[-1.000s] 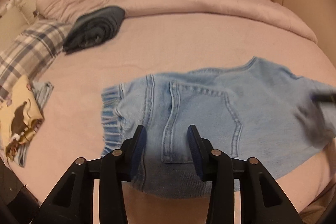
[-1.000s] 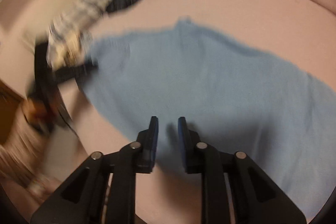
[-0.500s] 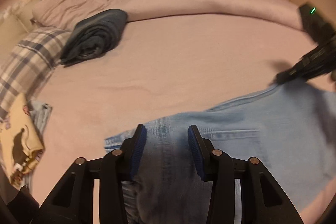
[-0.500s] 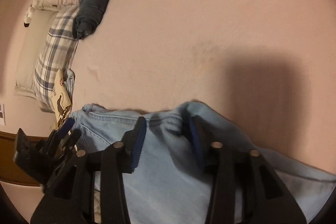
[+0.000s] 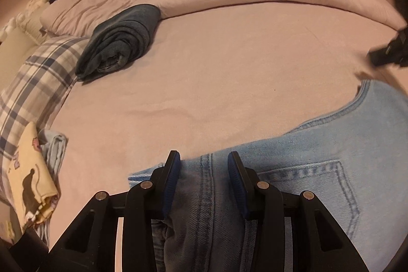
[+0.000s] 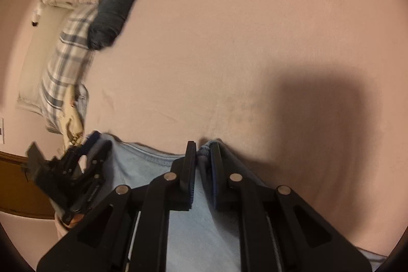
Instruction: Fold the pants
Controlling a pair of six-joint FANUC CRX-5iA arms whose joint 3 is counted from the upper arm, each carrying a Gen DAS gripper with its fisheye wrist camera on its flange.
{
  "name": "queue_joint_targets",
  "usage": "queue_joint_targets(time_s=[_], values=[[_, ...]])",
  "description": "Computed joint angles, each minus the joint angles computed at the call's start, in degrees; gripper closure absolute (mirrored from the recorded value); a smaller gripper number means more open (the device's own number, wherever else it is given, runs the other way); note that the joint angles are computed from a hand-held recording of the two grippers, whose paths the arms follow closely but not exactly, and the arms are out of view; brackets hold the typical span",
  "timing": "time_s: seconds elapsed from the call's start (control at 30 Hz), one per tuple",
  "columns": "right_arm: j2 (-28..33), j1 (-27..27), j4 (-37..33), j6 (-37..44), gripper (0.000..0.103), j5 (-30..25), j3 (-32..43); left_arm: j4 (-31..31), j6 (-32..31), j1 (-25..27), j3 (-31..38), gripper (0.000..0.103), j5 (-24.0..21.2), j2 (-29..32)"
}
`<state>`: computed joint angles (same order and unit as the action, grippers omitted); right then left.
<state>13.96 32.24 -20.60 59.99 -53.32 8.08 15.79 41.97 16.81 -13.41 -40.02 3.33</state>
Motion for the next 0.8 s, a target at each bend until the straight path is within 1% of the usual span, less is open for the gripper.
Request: queue_joint_targets(time_s=[0.03,0.07,0.1,0.13,0.17,0.2,0.23,0.27,0.3,0.37,0.43,0.47,0.5,0.53,0.6,0.63,0.67,0.7,0.73,0.77,0.8], values=[[-2.9,-0.2,1.3,-1.7,0.087,3.0,-2.7,0.0,0.4,0.1,-0.2,0.060,-0.3,-0.8],[-5.2,-0.5,1.4,-2.1,0.087,4.6,-4.5,-0.8,1.4,0.1,-0.3,0.060,-0.6,-1.7],[-7.8,-0.2,3.4,-2.5,0.087,5.4,-6.5,-1.5,2.0,0.0,-0.3,0.060,-0.7,-2.4],[-10.7,0.9,7.3,-3.3,0.087,5.8,-8.9,-1.8,2.2,-0.2,-0.7,0.060,-0.6,-3.3],[-12.6,1.9,10.3,-4.2,0.087,5.3,-10.5,-1.1,1.4,-0.4,-1.5,0.059,-0.2,-4.5],[-14.6,3.3,13.7,-5.4,0.087,4.0,-12.2,0.9,-0.5,-0.4,-2.4,0.059,-0.4,-5.1],[-16.6,4.9,17.7,-7.1,0.087,2.6,-14.2,4.9,-4.0,-0.7,-3.4,0.059,-2.0,-5.9],[-18.4,7.0,22.1,-9.4,0.087,0.9,-16.3,7.8,-6.7,-1.3,-4.2,0.059,-3.3,-6.5],[-20.1,8.7,24.9,-10.3,0.087,-0.6,-18.1,9.7,-8.7,-1.8,-4.7,0.059,-4.3,-6.8],[-22.8,10.2,26.3,-10.2,0.087,-2.0,-20.9,15.5,-14.8,-4.3,-5.6,0.059,-8.7,-6.8],[-24.8,10.1,24.3,-7.9,0.087,-2.1,-22.9,19.1,-17.4,-6.7,-4.8,0.059,-14.6,-5.0],[-25.1,9.7,22.7,-6.2,0.087,-2.2,-23.4,19.8,-17.6,-8.7,-4.2,0.059,-16.4,-3.8],[-24.7,9.4,21.5,-4.8,0.087,-2.3,-23.4,20.0,-18.0,-11.0,-4.0,0.059,-16.4,-3.0],[-23.7,9.4,20.8,-3.3,0.090,-2.6,-23.4,20.0,-17.9,-12.9,-3.7,0.059,-16.0,-2.0],[-21.6,9.3,20.4,-2.0,0.090,-2.6,-23.3,19.0,-15.2,-15.4,-1.7,0.059,-16.4,0.7],[-20.0,8.9,20.7,-1.9,0.090,-2.4,-23.1,16.4,-11.8,-16.9,0.4,0.059,-15.9,2.6],[-18.8,9.2,22.2,-3.3,0.091,-2.2,-23.0,11.3,-5.4,-18.7,3.3,0.059,-14.4,5.2],[-17.5,9.2,24.9,-5.6,0.095,-2.1,-23.4,9.2,-1.9,-19.3,5.5,0.059,-15.5,6.9],[-16.9,8.4,24.9,-6.4,0.099,-1.7,-23.5,10.1,-0.5,-19.2,6.6,0.059,-16.5,8.5],[-16.6,6.7,22.8,-6.6,0.100,-0.4,-23.3,11.6,-0.4,-19.1,6.8,0.059,-16.3,8.9],[-16.8,5.6,21.5,-6.6,0.101,1.0,-23.5,11.3,0.1,-19.3,7.3,0.059,-16.2,9.1]])
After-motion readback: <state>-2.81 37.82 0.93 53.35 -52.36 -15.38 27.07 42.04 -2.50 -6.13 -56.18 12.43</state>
